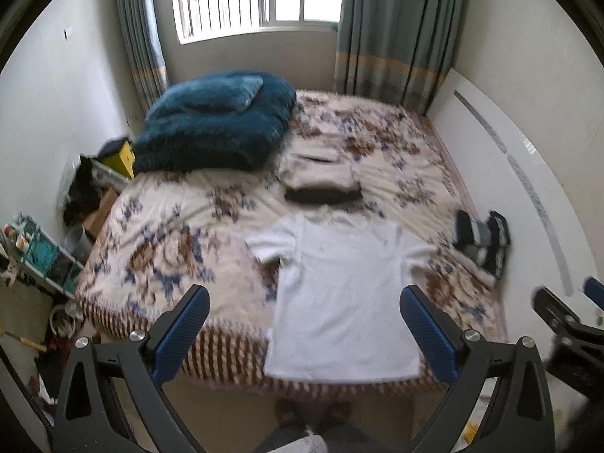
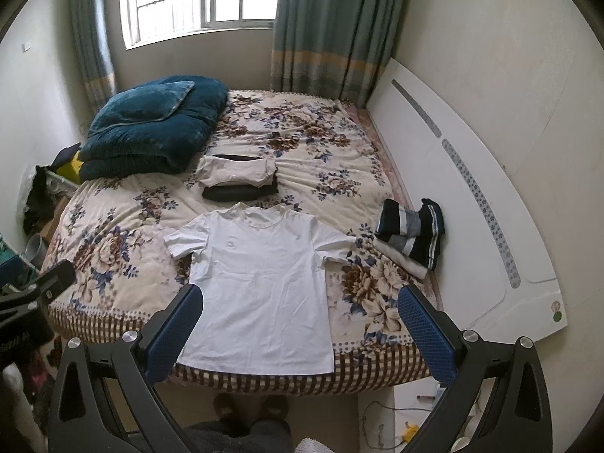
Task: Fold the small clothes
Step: 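Grasp a T-shirt sleeve with the left tool and fold it inward over the body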
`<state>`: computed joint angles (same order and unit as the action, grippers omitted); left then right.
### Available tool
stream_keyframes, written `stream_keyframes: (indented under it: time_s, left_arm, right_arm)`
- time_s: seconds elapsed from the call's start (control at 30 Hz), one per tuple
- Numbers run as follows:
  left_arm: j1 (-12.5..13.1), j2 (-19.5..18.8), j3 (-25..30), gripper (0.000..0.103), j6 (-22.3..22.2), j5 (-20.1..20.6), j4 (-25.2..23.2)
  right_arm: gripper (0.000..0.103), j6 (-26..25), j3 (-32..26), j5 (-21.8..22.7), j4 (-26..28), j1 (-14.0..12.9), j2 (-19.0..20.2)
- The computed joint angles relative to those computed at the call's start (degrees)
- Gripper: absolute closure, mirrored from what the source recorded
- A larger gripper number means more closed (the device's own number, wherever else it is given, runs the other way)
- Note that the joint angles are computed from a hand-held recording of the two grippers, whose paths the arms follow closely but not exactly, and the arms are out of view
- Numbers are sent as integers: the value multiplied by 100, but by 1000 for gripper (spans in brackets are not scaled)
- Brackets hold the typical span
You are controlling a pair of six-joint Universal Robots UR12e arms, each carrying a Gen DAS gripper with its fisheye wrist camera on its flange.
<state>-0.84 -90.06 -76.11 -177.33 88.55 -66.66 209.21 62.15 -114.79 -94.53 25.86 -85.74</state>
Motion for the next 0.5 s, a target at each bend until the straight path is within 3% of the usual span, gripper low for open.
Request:
stream_keyframes:
  time_s: [0.17, 0.27, 0.5]
  left_arm:
    - [-120, -495, -115, 0, -74, 492, 781]
    - [-161, -859, -11, 0, -168, 641, 696]
    - [-393, -1880, 364, 0, -811, 1176, 324]
  right_arm:
    - [0, 423, 595, -7, -249, -317, -57]
    - [0, 712, 994, 98, -381, -608, -38]
    - [0, 1380, 2108, 1178, -1070, -1687, 184]
